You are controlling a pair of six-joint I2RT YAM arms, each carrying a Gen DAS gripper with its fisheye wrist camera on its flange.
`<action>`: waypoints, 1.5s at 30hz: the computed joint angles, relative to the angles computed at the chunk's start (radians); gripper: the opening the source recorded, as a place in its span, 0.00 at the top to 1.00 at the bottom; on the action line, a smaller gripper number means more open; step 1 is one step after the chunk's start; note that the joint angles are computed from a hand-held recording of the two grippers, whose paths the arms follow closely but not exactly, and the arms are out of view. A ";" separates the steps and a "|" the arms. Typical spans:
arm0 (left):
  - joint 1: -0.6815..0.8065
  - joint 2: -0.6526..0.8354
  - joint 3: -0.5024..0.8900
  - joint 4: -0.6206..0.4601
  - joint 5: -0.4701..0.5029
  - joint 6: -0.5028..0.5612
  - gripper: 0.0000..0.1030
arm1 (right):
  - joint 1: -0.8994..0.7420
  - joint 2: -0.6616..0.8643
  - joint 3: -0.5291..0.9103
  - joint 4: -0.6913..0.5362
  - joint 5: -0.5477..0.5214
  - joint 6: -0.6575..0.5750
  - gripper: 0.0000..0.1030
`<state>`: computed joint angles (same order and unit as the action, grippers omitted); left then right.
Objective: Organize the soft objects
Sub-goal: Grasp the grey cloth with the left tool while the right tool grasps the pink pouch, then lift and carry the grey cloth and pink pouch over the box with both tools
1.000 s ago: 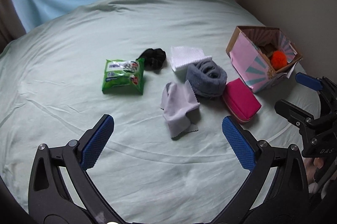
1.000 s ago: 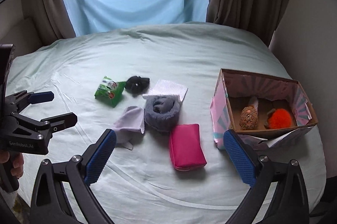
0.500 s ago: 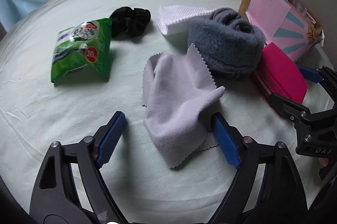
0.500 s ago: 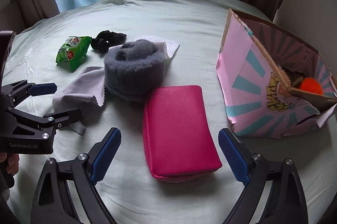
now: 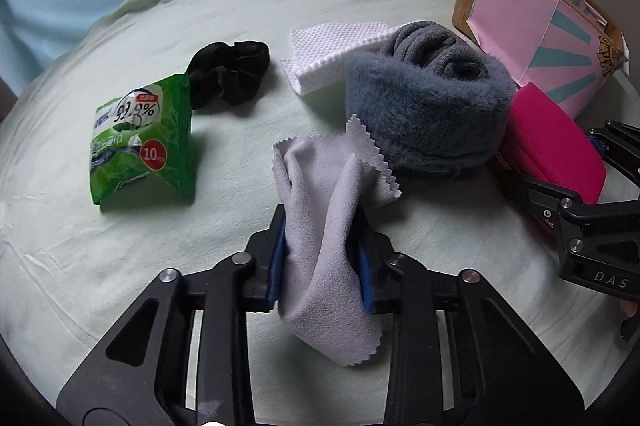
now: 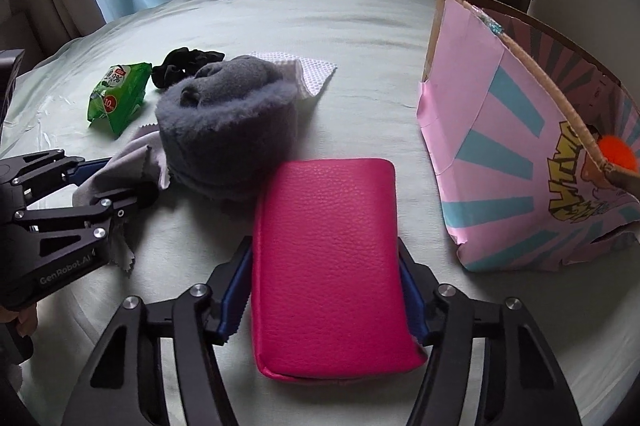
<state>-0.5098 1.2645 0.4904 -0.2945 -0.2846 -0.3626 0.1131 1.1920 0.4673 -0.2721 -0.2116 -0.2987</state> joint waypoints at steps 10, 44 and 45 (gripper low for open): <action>0.018 -0.077 0.017 -0.095 0.014 -0.014 0.89 | -0.002 -0.013 0.029 -0.050 -0.015 0.021 0.55; -0.377 -0.026 1.213 -1.234 -0.314 -0.529 0.89 | -0.465 -0.008 1.216 -1.201 -0.337 -0.178 0.57; -0.386 0.011 1.265 -1.252 -0.318 -0.543 0.89 | -0.500 0.026 1.269 -1.230 -0.360 -0.206 0.57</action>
<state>-0.8962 1.2757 1.7559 -1.5463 -0.6028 -0.9057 -0.3868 1.2184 1.7358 -1.5025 -0.5713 -0.5052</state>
